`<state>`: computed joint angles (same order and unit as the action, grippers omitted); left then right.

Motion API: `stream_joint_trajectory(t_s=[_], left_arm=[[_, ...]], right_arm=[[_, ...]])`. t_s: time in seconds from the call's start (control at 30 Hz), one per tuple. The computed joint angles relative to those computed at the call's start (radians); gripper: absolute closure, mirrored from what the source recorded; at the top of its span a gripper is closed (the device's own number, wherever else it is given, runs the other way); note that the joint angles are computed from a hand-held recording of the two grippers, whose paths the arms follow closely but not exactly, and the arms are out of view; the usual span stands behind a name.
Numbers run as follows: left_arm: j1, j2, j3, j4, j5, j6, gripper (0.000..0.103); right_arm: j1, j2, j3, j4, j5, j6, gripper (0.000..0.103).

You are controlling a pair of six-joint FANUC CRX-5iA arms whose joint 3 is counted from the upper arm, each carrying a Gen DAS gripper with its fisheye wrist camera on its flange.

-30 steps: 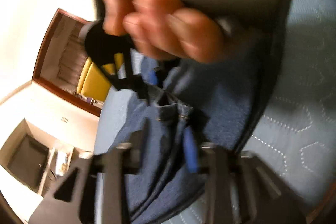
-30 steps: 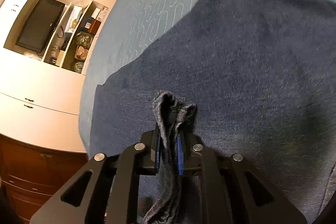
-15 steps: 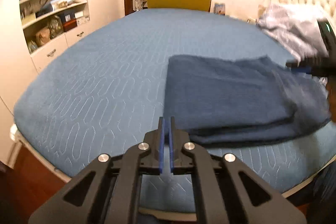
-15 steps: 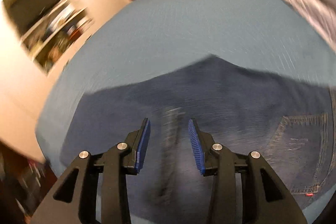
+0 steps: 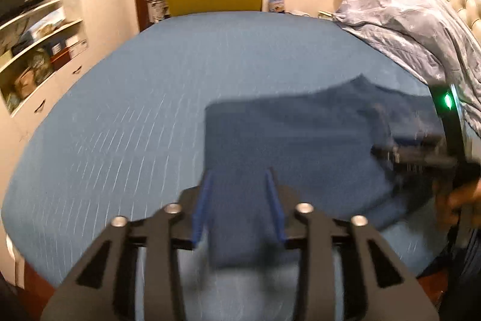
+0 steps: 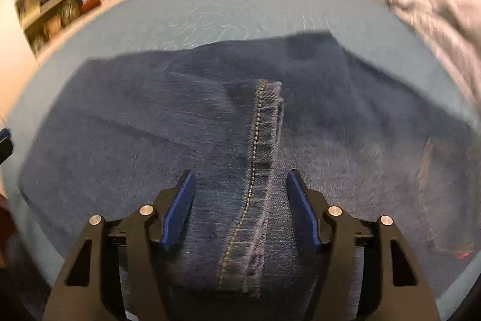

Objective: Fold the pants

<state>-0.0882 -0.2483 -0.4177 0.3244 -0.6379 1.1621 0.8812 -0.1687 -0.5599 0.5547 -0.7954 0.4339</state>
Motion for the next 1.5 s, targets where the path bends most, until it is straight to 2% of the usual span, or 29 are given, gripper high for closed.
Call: stream_joint_trajectory(t_s=[0.1, 0.13, 0.23, 0.27, 0.3, 0.37, 0.43, 0.47, 0.53, 0.57, 0.6, 0.67, 0.7, 0.73, 0.8, 0.87, 0.93, 1.0, 1.03, 1.07, 1.1, 1.17, 1.2, 1.23, 1.27, 1.33, 1.37, 1.43, 1.5], left_arm=[[-0.029, 0.132, 0.146, 0.003, -0.06, 0.017, 0.061], [-0.034, 0.195, 0.198, 0.045, -0.097, -0.026, 0.069], [-0.059, 0.379, 0.364, 0.009, -0.177, 0.024, 0.077], [-0.057, 0.426, 0.414, -0.028, -0.211, 0.061, 0.081], [-0.045, 0.467, 0.452, -0.043, -0.236, 0.084, 0.094], [-0.016, 0.48, 0.445, 0.025, -0.234, 0.074, 0.101], [-0.016, 0.457, 0.45, -0.02, -0.219, 0.15, 0.101], [-0.02, 0.429, 0.419, 0.007, -0.188, 0.126, 0.101], [-0.039, 0.411, 0.4, 0.023, -0.196, 0.087, 0.096], [-0.063, 0.423, 0.428, -0.046, -0.227, 0.121, 0.095], [-0.088, 0.444, 0.466, -0.128, -0.261, 0.183, 0.087], [-0.122, 0.454, 0.496, -0.214, -0.264, 0.272, 0.087], [-0.131, 0.45, 0.514, -0.247, -0.284, 0.319, 0.078], [-0.143, 0.441, 0.526, -0.282, -0.296, 0.375, 0.055], [-0.175, 0.383, 0.5, -0.335, -0.247, 0.47, 0.031], [-0.208, 0.332, 0.479, -0.396, -0.254, 0.555, 0.025], [-0.228, 0.308, 0.462, -0.42, -0.268, 0.624, 0.01], [-0.272, 0.255, 0.409, -0.513, -0.216, 0.734, 0.002], [-0.275, 0.213, 0.359, -0.529, -0.174, 0.737, 0.002], [-0.266, 0.196, 0.336, -0.501, -0.165, 0.698, 0.002], [-0.239, 0.176, 0.296, -0.429, -0.156, 0.618, 0.002], [-0.229, 0.155, 0.256, -0.392, -0.121, 0.58, 0.003], [-0.214, 0.138, 0.212, -0.325, -0.079, 0.528, 0.003], [-0.21, 0.136, 0.196, -0.289, -0.071, 0.49, 0.009], [-0.205, 0.138, 0.202, -0.306, -0.087, 0.484, 0.014], [-0.24, 0.187, 0.275, -0.409, -0.19, 0.542, 0.027], [-0.236, 0.205, 0.287, -0.402, -0.22, 0.537, 0.029], [-0.226, 0.221, 0.283, -0.386, -0.236, 0.531, 0.032], [-0.22, 0.216, 0.263, -0.37, -0.208, 0.517, 0.032]], right_arm=[[-0.004, -0.005, -0.001, 0.001, -0.016, 0.042, 0.041], [-0.003, -0.002, 0.002, 0.002, -0.019, 0.039, 0.041], [0.0, -0.012, -0.01, 0.007, -0.009, 0.019, 0.041], [0.005, -0.015, -0.014, 0.012, -0.011, 0.016, 0.041], [0.003, -0.019, -0.015, 0.005, -0.008, 0.024, 0.041], [0.012, -0.016, -0.011, -0.001, -0.007, 0.017, 0.041], [0.014, -0.019, -0.014, 0.002, -0.007, 0.014, 0.04], [0.012, -0.018, -0.014, 0.003, -0.006, 0.014, 0.04], [0.008, -0.013, -0.006, -0.002, -0.013, 0.017, 0.04], [0.01, -0.011, -0.002, -0.004, -0.018, 0.017, 0.04], [0.012, -0.009, 0.001, -0.005, -0.023, 0.017, 0.04], [0.014, -0.006, 0.006, -0.004, -0.031, 0.015, 0.04], [0.016, -0.006, 0.006, -0.001, -0.034, 0.012, 0.04], [0.018, -0.005, 0.007, 0.0, -0.038, 0.011, 0.04], [0.02, -0.003, 0.011, -0.001, -0.041, 0.006, 0.039], [0.021, 0.0, 0.013, 0.002, -0.047, 0.0, 0.035], [0.023, 0.004, 0.012, 0.017, -0.058, -0.02, 0.03], [0.021, 0.006, 0.012, 0.02, -0.061, -0.027, 0.027], [0.021, 0.008, 0.015, 0.02, -0.066, -0.026, 0.018], [0.023, 0.017, 0.022, 0.026, -0.089, -0.035, 0.014], [0.02, 0.022, 0.028, 0.021, -0.097, -0.037, 0.014], [0.016, 0.026, 0.037, 0.007, -0.103, -0.035, 0.014], [0.017, 0.03, 0.04, 0.01, -0.111, -0.04, 0.011], [0.022, 0.036, 0.04, 0.027, -0.128, -0.067, 0.004], [0.031, 0.043, 0.034, 0.061, -0.152, -0.125, 0.004], [0.033, 0.032, 0.012, 0.08, -0.136, -0.165, 0.004], [0.028, 0.022, 0.002, 0.077, -0.12, -0.161, 0.004], [0.006, 0.008, 0.01, 0.025, -0.096, -0.112, 0.004], [-0.001, 0.013, 0.033, -0.001, -0.12, -0.056, 0.005]])
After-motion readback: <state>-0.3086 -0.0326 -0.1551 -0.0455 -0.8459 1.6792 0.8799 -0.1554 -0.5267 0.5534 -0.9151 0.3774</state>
